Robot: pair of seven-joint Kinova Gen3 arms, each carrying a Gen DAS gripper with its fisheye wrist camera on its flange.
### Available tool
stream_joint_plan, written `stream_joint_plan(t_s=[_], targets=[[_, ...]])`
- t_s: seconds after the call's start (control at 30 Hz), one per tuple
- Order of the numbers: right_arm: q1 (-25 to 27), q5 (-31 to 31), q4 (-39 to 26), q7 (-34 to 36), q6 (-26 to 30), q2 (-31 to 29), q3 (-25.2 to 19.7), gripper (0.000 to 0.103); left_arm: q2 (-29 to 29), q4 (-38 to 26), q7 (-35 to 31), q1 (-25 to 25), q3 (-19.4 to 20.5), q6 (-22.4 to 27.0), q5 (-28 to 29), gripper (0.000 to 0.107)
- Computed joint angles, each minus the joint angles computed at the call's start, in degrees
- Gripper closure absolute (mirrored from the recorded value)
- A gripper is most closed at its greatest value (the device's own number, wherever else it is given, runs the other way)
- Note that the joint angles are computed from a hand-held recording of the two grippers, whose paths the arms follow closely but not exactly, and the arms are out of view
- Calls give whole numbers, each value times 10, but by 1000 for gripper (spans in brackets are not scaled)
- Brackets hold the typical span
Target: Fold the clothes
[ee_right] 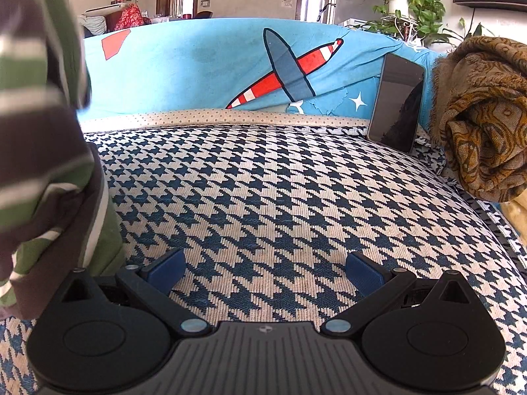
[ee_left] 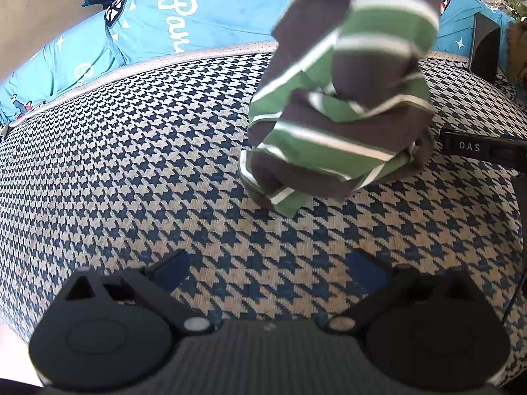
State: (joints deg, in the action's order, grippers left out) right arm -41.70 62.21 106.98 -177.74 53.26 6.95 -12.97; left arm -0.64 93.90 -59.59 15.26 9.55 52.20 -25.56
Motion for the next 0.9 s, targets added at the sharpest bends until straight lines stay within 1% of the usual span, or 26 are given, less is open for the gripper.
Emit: stream_joint_plan(t_s=[0.17,0.3,0.47,0.63,0.83,0.9], targets=[[1,0,0,1,-1,0,0,0,2,5,6,2,-1,-4,-9,4],[0,0,-1,1,0,1,0,0,-2,14,37,16,14,10,-32,4],[0,-1,-2,2,0,1,0,0,-4,19,96,49,39,46,-71,4],[0,0,-1,1,0,1,0,0,-7,18,119,75,54,68,-93,4],[-1,-1,-1,0,1,1,0,0,-15,37,142,95,66,74,-104,4],[-1,-1,-1,0,1,1,0,0,-23,51,148,95,66,66,-101,4]])
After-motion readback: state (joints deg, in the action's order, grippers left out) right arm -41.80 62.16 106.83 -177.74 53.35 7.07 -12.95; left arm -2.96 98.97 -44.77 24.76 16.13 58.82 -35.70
